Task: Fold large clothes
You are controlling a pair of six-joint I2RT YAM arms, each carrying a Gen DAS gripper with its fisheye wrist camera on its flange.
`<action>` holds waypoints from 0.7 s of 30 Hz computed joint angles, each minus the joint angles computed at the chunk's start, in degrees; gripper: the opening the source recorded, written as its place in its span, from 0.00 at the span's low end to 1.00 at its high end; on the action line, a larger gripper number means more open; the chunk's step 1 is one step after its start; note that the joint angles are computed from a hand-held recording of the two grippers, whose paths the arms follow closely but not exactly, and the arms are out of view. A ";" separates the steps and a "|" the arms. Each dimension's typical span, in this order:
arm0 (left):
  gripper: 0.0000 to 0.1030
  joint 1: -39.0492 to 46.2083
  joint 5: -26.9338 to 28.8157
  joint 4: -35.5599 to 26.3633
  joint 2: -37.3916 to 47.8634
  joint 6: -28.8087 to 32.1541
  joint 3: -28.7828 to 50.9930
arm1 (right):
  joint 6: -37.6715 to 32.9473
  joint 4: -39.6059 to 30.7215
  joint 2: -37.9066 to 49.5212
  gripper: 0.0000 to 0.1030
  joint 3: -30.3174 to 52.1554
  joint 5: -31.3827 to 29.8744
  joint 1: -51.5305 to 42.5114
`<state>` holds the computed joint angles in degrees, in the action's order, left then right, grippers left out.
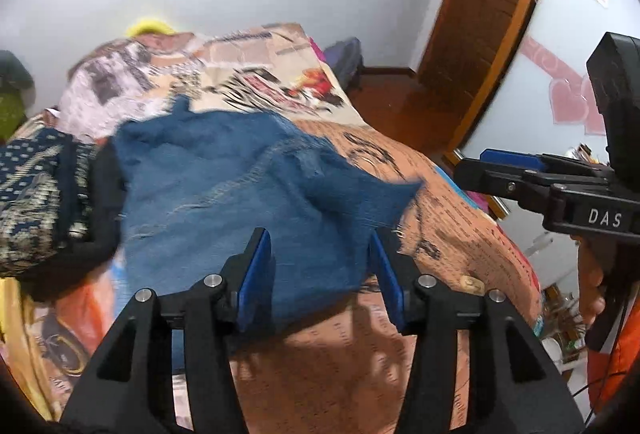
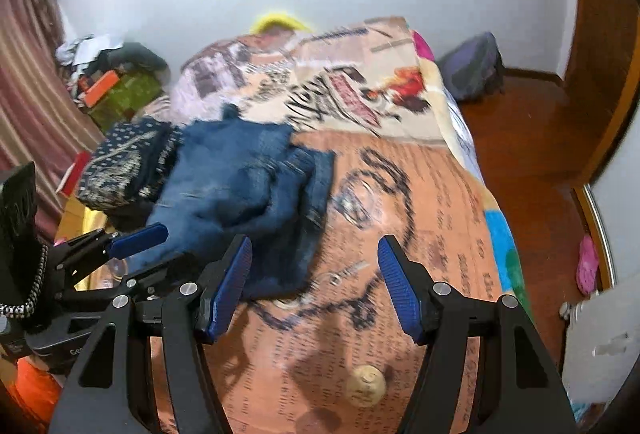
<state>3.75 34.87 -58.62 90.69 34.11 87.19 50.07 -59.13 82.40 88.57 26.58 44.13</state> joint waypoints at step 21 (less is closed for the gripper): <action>0.66 9.27 -8.49 9.01 7.65 2.51 -5.75 | -1.37 8.58 2.55 0.72 -9.53 -12.95 -5.89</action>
